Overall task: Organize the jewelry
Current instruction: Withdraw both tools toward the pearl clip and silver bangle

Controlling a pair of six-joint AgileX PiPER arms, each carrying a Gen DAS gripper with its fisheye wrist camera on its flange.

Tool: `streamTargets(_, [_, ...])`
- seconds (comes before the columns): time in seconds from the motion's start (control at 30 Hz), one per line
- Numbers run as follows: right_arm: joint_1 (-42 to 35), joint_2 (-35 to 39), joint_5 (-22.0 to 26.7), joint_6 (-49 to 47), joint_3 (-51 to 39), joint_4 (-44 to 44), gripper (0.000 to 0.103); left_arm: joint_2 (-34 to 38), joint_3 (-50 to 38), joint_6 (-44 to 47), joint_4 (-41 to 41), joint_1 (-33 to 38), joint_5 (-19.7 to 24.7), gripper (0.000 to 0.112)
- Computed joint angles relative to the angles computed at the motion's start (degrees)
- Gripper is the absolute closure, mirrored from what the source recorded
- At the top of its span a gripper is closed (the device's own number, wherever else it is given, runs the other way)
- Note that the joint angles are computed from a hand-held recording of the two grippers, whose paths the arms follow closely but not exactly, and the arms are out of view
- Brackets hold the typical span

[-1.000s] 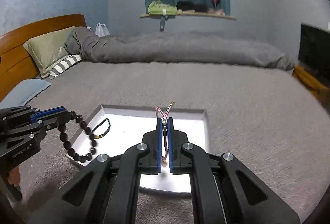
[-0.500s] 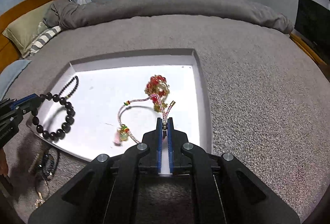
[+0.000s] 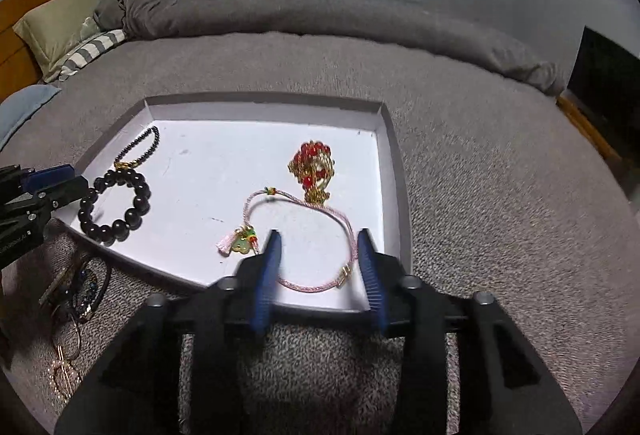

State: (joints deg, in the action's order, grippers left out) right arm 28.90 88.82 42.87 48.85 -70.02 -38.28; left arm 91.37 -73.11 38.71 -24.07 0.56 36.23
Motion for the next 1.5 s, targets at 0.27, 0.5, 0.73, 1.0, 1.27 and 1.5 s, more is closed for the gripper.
streamTargets(0.27, [7.1, -7.0, 3.2, 9.4, 6.0, -7.6, 0.047, -10.9, 10.3, 2.5, -2.1, 0.3, -3.1, 0.044])
streamTargets(0.5, [15.4, -13.1, 8.7, 17.3, 10.3, -12.4, 0.035, -20.6, 20.3, 4.3, -4.1, 0.8, -4.5, 0.034])
streamTargets(0.73, [20.0, -16.6, 11.5, 22.7, 13.4, -14.0, 0.023, -26.6, 27.6, 9.6, -10.2, 5.1, -2.4, 0.027])
streamTargets(1.0, [20.9, -20.9, 9.5, 28.6, 19.8, -14.9, 0.005, -29.9, 32.4, 16.7, -15.2, 7.3, -3.5, 0.025])
streamTargets(1.27, [19.2, -24.4, 8.6, 27.0, 22.9, -14.0, 0.005, -29.2, 34.2, 24.1, -19.6, 8.4, -2.0, 0.024])
streamTargets(1.5, [17.8, -25.1, 6.5, 20.3, 24.3, -9.5, 0.005, -30.6, 36.2, 31.8, -21.2, 10.0, 4.2, 0.024])
